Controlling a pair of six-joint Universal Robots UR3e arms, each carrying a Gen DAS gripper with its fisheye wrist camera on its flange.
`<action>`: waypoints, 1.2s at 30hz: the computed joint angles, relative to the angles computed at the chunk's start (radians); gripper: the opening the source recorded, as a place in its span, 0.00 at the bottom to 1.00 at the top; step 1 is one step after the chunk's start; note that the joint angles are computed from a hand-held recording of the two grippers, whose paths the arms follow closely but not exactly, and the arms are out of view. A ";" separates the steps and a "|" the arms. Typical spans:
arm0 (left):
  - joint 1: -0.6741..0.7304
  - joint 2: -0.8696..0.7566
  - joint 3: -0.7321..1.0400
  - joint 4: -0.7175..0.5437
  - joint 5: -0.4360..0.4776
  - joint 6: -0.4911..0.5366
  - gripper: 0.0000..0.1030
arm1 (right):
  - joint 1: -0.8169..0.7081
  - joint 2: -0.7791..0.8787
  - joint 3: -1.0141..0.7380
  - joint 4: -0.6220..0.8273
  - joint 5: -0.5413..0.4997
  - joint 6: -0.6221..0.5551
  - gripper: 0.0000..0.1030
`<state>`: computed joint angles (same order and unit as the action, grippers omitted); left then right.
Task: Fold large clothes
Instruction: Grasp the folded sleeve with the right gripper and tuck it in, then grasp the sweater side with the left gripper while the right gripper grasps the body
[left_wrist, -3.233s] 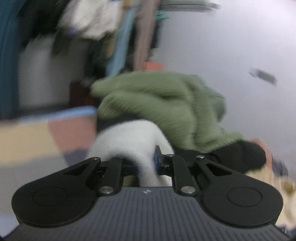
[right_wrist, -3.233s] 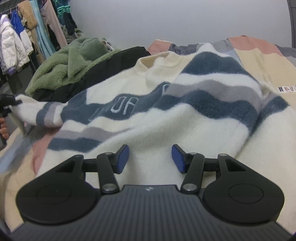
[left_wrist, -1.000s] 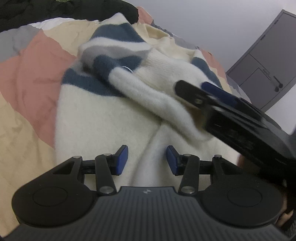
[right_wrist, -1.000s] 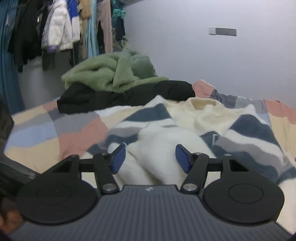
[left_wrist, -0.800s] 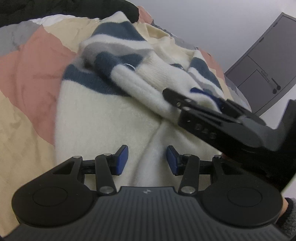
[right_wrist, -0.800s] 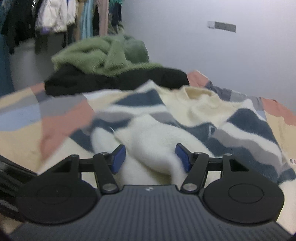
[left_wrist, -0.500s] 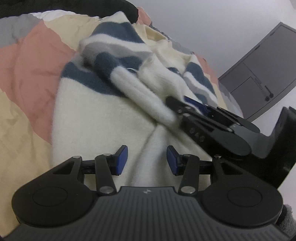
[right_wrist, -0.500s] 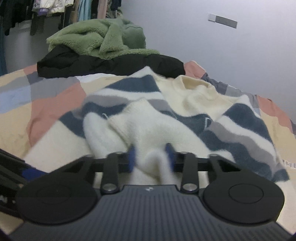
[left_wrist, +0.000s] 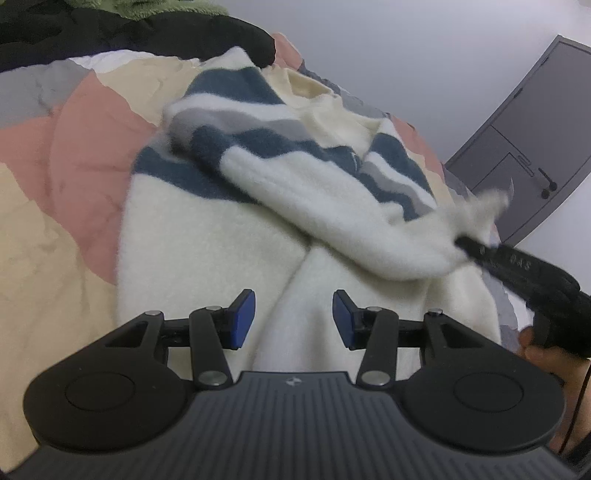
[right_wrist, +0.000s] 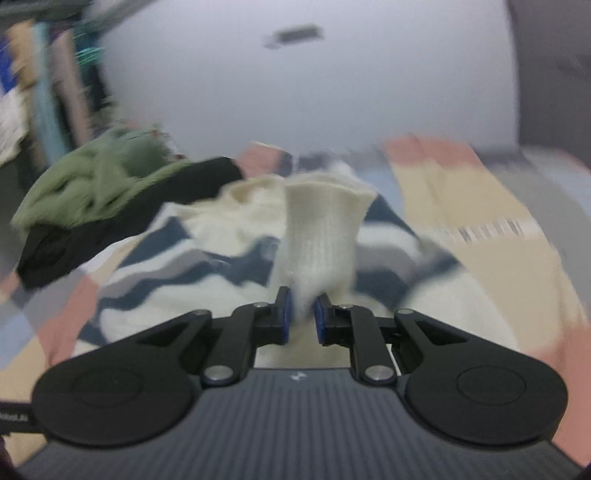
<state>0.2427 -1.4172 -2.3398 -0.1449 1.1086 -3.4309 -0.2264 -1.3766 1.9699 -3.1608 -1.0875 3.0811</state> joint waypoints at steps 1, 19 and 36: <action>-0.005 0.004 -0.002 0.000 0.014 0.001 0.50 | -0.029 -0.012 -0.007 0.071 0.010 0.012 0.16; 0.421 0.755 -0.168 -0.773 -0.159 0.069 0.61 | -0.462 -0.363 0.099 0.810 0.260 -0.152 0.66; 0.553 0.747 -0.305 -0.885 -0.449 0.134 0.67 | -0.510 -0.213 0.033 0.932 0.297 -0.003 0.70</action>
<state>0.7952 -0.6700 -2.6443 -1.0296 0.6595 -3.2966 -0.7362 -1.5892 2.0027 -2.2283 -0.7907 3.0779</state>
